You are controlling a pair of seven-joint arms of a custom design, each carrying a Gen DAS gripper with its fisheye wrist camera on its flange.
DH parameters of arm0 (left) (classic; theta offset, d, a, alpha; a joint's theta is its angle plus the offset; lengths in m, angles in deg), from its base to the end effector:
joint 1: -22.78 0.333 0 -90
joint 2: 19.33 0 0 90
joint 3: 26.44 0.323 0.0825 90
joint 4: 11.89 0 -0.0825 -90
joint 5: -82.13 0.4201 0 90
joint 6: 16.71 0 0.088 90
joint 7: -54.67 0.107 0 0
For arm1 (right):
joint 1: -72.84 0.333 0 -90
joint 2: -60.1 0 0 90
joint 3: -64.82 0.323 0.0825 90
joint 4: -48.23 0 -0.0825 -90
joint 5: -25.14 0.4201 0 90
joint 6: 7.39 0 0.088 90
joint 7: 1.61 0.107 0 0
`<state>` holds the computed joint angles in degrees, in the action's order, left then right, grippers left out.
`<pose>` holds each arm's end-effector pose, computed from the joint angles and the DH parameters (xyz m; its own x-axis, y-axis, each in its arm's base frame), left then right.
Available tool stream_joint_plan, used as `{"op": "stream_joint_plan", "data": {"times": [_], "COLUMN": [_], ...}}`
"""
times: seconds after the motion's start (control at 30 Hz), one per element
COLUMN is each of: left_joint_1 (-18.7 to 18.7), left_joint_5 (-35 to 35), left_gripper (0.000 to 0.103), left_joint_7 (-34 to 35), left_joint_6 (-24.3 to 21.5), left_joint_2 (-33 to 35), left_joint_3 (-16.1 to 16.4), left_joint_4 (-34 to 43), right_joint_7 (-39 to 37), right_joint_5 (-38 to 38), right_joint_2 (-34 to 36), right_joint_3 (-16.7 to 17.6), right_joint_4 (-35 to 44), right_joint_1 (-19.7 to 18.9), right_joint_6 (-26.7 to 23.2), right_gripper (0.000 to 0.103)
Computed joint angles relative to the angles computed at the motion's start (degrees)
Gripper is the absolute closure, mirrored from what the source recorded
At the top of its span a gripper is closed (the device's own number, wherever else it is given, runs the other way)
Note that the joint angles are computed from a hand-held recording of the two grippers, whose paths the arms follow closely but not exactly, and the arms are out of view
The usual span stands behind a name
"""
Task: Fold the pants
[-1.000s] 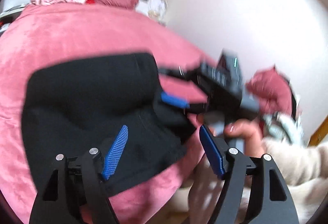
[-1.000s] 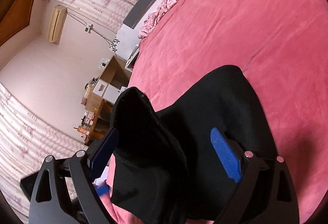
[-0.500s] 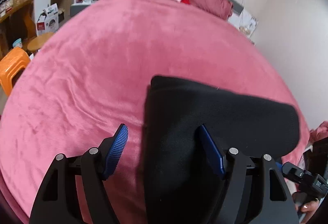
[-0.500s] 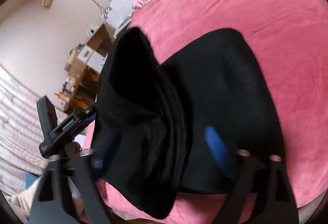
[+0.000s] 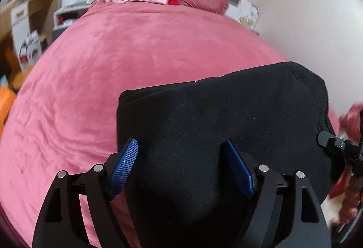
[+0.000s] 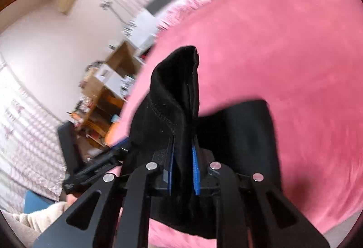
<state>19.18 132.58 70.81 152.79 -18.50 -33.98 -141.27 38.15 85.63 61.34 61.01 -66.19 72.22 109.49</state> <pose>0.5605 -0.1629 0.4011 0.2015 -0.9620 0.1844 -0.6950 -0.2730 -0.6652 0.6083 0.0017 0.4669 0.4021 -0.6514 -0.6434 -0.8728 -0.0605 -0.4842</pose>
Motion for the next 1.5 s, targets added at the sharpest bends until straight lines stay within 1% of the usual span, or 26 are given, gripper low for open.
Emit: {"op": "stream_joint_plan", "data": {"times": [0.07, 0.1, 0.13, 0.2, 0.23, 0.27, 0.3, 0.33, 0.4, 0.43, 0.47, 0.5, 0.57, 0.7, 0.8, 0.83, 0.87, 0.9, 0.93, 0.97, 1.0, 1.03, 1.1, 1.23, 1.33, 1.5], "left_joint_1": [-1.4, -2.51, -3.33, -4.71, -4.9, -4.6, -3.97, -3.37, -2.04, -1.15, -0.39, 0.27, 1.36, 1.22, 0.0, -0.28, -0.57, -0.82, -1.19, -1.67, -2.32, -2.92, -3.4, -3.82, -4.5, -4.79], "left_joint_5": [2.05, 5.65, 8.27, 12.78, 14.06, 13.55, 11.29, 9.27, 3.25, 1.97, 2.36, 2.6, 3.37, 0.32, 0.05, -0.62, -2.7, -5.98, -7.27, -7.72, -7.32, -6.74, -6.67, -5.72, -4.17, -0.52], "left_gripper": [0.022, 0.02, 0.02, 0.02, 0.02, 0.02, 0.019, 0.019, 0.019, 0.019, 0.018, 0.014, 0.013, 0.013, 0.013, 0.013, 0.013, 0.013, 0.013, 0.01, 0.004, 0.003, 0.003, 0.003, 0.003, 0.003], "left_joint_7": [1.35, 0.91, 0.49, 0.0, -0.18, 0.0, 0.4, 0.85, 2.09, 0.21, -1.89, -3.79, -5.99, -2.22, 1.6, 2.86, 5.64, 9.67, 11.42, 12.62, 12.2, 11.4, 10.03, 6.39, 4.54, 1.78], "left_joint_6": [-5.2, -8.28, -10.33, -13.23, -13.1, -11.59, -9.28, -7.5, -3.56, -1.49, -0.82, -0.89, -1.08, -3.11, -7.81, -8.59, -10.19, -12.89, -14.52, -16.13, -17.15, -17.87, -17.71, -15.83, -16.1, -13.56], "left_joint_2": [1.76, 2.28, 2.42, 2.22, 1.67, 0.99, -0.06, -0.63, -2.59, -3.65, -4.24, -4.67, -4.44, -1.54, 1.83, 2.95, 4.72, 6.78, 8.14, 10.08, 11.21, 12.11, 13.59, 15.31, 15.47, 14.27], "left_joint_3": [-1.04, -1.43, -1.62, -2.01, -1.97, -1.72, -1.32, -1.01, -0.32, 0.1, 0.03, -0.13, -0.34, -0.63, -1.08, -0.95, -1.04, -1.36, -1.28, -1.05, -0.57, -0.06, 0.69, 2.09, 2.67, 3.23], "left_joint_4": [1.88, 2.51, 2.63, 2.2, 1.58, 0.8, -0.36, -1.12, -3.25, -4.15, -4.38, -4.17, -3.08, 0.78, 4.94, 5.95, 7.53, 9.53, 10.88, 12.76, 13.95, 14.87, 16.05, 16.89, 17.05, 15.12], "right_joint_7": [2.93, 3.4, 3.98, 4.05, 4.36, 4.75, 4.28, 3.06, 0.31, -1.23, -2.71, -4.4, -8.29, -12.12, -12.05, -11.51, -10.56, -7.61, -4.93, -4.76, -7.0, -7.95, -7.94, -7.15, -4.22, -7.89], "right_joint_5": [-2.04, -3.11, -4.46, -3.38, -3.31, -3.79, -3.72, -2.66, -1.33, -1.51, -1.55, -1.23, -0.5, -0.58, -3.75, -5.76, -8.12, -12.98, -16.02, -15.04, -10.05, -7.82, -6.15, -8.01, -9.81, -7.34], "right_joint_2": [1.09, 1.44, 1.9, 2.26, 2.29, 2.15, 1.56, 0.77, -0.45, -1.32, -2.45, -3.2, -5.12, -4.8, -2.68, -1.23, -0.18, 1.57, 4.04, 5.87, 7.39, 7.99, 8.76, 12.23, 15.01, 11.86], "right_joint_3": [-0.32, -0.35, -0.26, -0.31, -0.33, -0.26, -0.28, -0.27, -0.33, -0.16, 0.04, 0.13, 0.68, 2.26, 3.9, 4.47, 4.86, 5.07, 4.01, 4.25, 5.51, 5.46, 5.73, 7.0, 7.27, 8.33], "right_joint_4": [-1.2, -2.09, -3.02, -3.35, -2.7, -2.18, -1.97, -2.16, -2.01, -2.0, -2.45, -2.7, -3.82, -3.92, -3.55, -3.19, -3.34, -3.22, -1.88, -0.82, 0.29, 0.69, 0.95, 4.18, 7.47, 3.86], "right_joint_1": [-0.32, -0.42, -0.38, -0.82, -1.0, -1.0, -1.09, -1.15, -1.12, -0.81, -0.39, 0.03, 1.41, 4.8, 7.33, 8.11, 8.77, 9.4, 10.92, 10.43, 7.95, 7.47, 7.1, 8.58, 8.51, 7.69], "right_joint_6": [-0.59, -0.02, 0.92, 0.59, 0.06, 0.52, 1.3, 2.03, 3.71, 5.45, 7.02, 8.05, 9.39, 11.0, 16.52, 20.23, 24.01, 28.66, 30.58, 30.2, 28.06, 27.5, 28.3, 32.73, 31.96, 34.17], "right_gripper": [0.091, 0.091, 0.09, 0.089, 0.082, 0.076, 0.059, 0.054, 0.053, 0.053, 0.053, 0.053, 0.053, 0.054, 0.055, 0.055, 0.057, 0.061, 0.077, 0.08, 0.082, 0.087, 0.089, 0.089, 0.089, 0.089]}}
